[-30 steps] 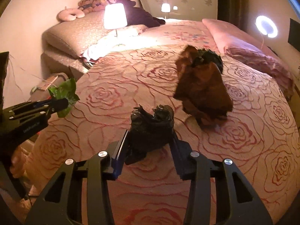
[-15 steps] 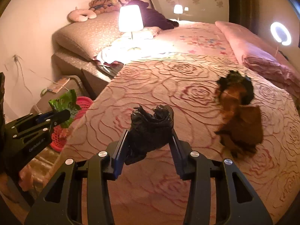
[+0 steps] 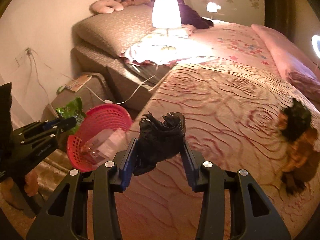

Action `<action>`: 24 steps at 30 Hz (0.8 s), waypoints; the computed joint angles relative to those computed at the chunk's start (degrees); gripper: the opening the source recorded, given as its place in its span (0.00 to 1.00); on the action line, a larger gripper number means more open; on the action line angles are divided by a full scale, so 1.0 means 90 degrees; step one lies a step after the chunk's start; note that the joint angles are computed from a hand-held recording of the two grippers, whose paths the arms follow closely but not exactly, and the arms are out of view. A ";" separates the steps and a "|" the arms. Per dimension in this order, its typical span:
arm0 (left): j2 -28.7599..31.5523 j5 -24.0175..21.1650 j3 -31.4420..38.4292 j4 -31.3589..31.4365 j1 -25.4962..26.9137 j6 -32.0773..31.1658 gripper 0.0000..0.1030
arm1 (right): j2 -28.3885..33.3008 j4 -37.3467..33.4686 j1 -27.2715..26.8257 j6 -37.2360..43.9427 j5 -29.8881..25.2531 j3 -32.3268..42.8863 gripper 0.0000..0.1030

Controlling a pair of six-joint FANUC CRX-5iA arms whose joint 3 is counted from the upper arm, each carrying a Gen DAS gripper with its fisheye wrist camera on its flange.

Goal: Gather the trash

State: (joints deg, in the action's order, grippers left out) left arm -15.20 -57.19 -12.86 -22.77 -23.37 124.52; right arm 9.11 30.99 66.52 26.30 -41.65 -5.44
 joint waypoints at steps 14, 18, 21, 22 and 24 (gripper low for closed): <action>-0.0065 0.0121 -0.0381 0.0300 0.0726 -0.0331 0.18 | 0.1473 -0.1214 0.0001 0.1646 -0.0489 0.2100 0.41; -0.0065 0.0225 -0.0528 0.0501 0.0939 -0.0461 0.18 | 0.1781 -0.1561 0.0019 0.1951 -0.0646 0.2531 0.41; -0.0062 0.0286 -0.0566 0.0596 0.1007 -0.0561 0.19 | 0.1966 -0.1601 0.0027 0.2008 -0.0743 0.2751 0.41; -0.0067 0.0318 -0.0592 0.0660 0.1058 -0.0620 0.24 | 0.1990 -0.1614 0.0023 0.2013 -0.0754 0.2782 0.42; -0.0077 0.0358 -0.0626 0.0699 0.1111 -0.0615 0.34 | 0.2072 -0.1766 -0.0011 0.2087 -0.0812 0.2921 0.43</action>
State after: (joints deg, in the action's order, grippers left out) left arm -15.89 -53.97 -18.49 -16.48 -13.38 118.99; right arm 27.76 15.09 66.42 45.08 -48.96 20.85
